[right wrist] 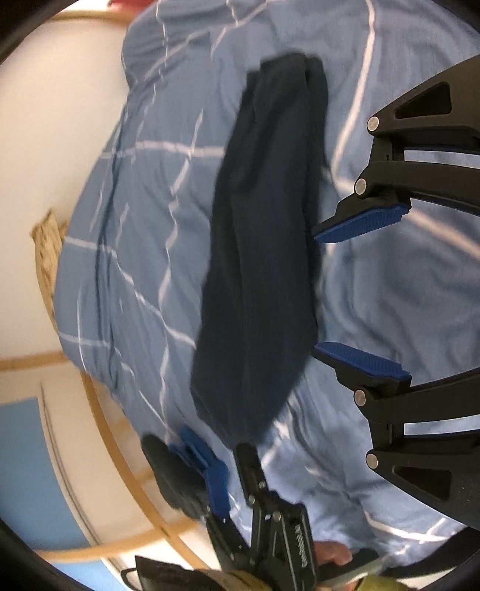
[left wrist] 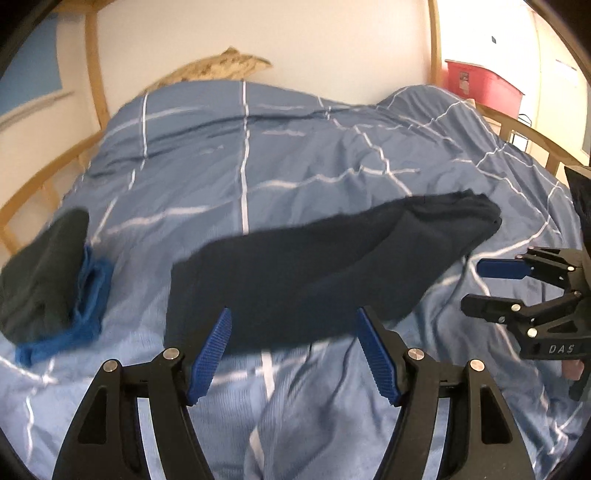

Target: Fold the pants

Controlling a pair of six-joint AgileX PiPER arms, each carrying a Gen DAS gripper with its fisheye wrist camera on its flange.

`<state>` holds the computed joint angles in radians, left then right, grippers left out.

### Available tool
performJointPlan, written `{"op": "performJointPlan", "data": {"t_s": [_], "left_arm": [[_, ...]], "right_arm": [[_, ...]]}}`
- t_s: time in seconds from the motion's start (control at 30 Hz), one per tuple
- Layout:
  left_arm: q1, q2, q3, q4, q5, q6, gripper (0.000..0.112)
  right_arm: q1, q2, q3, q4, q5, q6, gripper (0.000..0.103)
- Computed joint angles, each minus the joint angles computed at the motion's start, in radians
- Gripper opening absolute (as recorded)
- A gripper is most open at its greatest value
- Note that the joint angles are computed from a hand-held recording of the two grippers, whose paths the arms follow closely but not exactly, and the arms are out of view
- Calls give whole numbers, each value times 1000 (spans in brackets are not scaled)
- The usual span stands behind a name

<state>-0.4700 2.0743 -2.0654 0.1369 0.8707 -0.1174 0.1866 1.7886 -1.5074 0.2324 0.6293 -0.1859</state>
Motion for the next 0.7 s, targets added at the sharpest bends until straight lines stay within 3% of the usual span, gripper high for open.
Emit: {"op": "performJointPlan", "data": {"t_s": [0.13,0.27,0.57,0.7], "left_arm": [[27,-11,78,-43,-26,-22,69],[34,-2,106,-42,-43,-40,69],[42,28,91,66,-47,-123,69],[60,57,58,112,-30,-191,69]], "right_arm": [[35,46,-11,37,7,-52,57],[50,132,-99,69,76,-101,57],[57,275,-273,88,140,-162,57],[31,274,-300,155,106,-207,57]]}}
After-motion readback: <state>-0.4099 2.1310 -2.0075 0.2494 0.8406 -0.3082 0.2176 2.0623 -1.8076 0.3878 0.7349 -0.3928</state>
